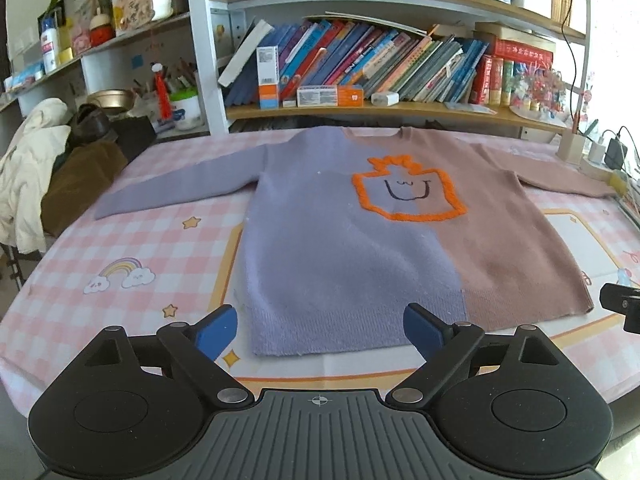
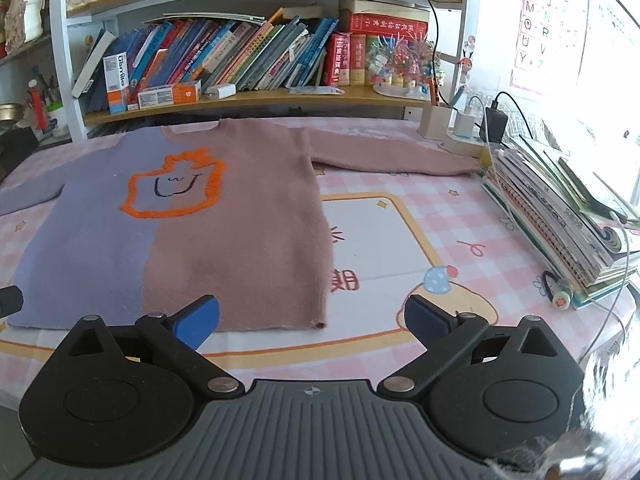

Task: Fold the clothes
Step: 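Open both grippers and lift them off the sweater hem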

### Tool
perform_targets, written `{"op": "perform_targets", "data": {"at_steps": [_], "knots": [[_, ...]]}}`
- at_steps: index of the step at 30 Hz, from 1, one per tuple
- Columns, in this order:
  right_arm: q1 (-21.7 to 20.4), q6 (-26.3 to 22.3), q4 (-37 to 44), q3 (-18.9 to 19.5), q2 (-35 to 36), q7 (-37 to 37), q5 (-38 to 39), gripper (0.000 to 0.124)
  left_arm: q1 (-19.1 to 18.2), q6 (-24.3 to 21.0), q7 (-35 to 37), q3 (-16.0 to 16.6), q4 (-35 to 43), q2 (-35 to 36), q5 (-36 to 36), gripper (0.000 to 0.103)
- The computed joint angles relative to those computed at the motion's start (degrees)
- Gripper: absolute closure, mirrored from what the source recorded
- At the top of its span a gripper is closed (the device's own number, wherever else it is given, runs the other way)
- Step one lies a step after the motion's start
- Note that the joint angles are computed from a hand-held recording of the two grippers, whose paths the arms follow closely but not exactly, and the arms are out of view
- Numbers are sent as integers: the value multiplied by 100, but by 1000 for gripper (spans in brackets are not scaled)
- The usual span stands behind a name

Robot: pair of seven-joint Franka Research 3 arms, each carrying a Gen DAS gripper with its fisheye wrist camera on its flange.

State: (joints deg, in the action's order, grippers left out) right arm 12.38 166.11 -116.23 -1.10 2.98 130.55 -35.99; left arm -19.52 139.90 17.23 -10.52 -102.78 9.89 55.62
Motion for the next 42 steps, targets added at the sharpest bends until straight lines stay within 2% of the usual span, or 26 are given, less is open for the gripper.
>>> {"op": "perform_targets", "data": {"at_steps": [7,11,19,27,31,42], "knots": [[-81,157,-250,34,-74,-576,597,24,-132,-229,-116,-58,-11,-2,93,10],[-126,221,-289,3,-103,-424,471,24,-181,-274,-316,-47,42,1,330,10],[-115,170,-224,-7,-41,-347,475,23,-146,-186,-46,-34,163,126,171,10],[4,-160,-52,-57,18,479,-215,23,-21,457,481,64,193,282,17,10],[114,-620,108,-5,40,1290,-780,23,153,969,916,145,24,231,-142,10],[818,-1870,945,250,487,2399,-1254,21,899,1932,2364,330,-392,33,-1128,10]]}}
